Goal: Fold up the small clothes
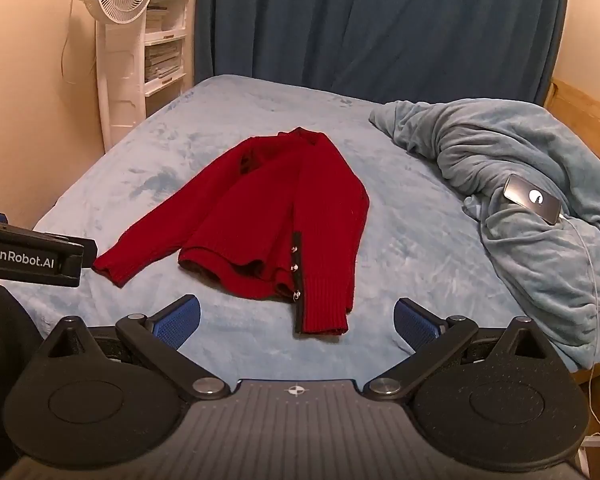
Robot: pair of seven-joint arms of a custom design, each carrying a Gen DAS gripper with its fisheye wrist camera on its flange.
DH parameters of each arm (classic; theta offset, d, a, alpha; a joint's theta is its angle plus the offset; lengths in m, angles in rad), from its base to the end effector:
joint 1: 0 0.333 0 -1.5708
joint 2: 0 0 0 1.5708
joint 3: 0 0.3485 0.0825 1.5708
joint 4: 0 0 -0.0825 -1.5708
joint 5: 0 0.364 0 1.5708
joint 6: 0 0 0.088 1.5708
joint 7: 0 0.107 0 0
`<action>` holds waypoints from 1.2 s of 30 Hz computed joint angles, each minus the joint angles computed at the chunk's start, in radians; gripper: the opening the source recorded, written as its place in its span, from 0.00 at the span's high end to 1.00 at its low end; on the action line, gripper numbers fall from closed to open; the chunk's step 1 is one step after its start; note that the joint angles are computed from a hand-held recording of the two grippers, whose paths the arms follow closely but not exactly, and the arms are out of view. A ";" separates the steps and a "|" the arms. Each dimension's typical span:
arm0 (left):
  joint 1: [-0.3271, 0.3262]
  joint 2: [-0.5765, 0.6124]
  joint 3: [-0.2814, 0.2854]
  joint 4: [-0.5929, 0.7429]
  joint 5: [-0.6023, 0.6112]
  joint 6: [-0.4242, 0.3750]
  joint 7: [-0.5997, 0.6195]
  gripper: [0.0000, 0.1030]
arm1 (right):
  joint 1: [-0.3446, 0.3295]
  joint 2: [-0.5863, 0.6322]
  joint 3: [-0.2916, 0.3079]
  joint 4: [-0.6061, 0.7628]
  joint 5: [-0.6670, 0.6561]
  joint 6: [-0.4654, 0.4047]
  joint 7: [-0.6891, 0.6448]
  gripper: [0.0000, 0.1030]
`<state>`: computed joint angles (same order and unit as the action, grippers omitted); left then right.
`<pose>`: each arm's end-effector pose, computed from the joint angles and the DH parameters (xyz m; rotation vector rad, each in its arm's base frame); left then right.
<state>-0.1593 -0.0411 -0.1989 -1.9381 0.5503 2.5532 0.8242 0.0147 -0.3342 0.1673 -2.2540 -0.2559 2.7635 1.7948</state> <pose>0.5342 -0.2100 0.6125 -1.7733 1.7272 -0.6690 0.4614 0.1081 0.6326 -1.8716 1.5781 -0.8597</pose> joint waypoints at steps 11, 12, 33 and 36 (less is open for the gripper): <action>-0.005 0.013 0.000 0.005 0.008 -0.001 0.001 0.00 | 0.011 -0.009 -0.010 -0.003 0.022 -0.012 -0.020 0.01; -0.006 0.014 0.000 0.006 0.010 -0.003 -0.001 0.00 | 0.010 -0.008 -0.009 0.000 0.024 -0.014 -0.020 0.01; -0.009 0.015 0.000 0.006 0.014 -0.003 -0.003 0.00 | 0.001 -0.006 -0.002 -0.013 0.020 0.006 -0.015 0.01; -0.009 0.016 0.000 0.006 0.014 -0.004 -0.003 0.00 | 0.001 -0.005 -0.003 -0.014 0.021 0.007 -0.015 0.01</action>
<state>-0.1683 -0.0255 -0.1986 -1.9317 0.5639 2.5492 0.8210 0.0157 -0.3395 0.1647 -2.2682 -0.2351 2.7705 1.7796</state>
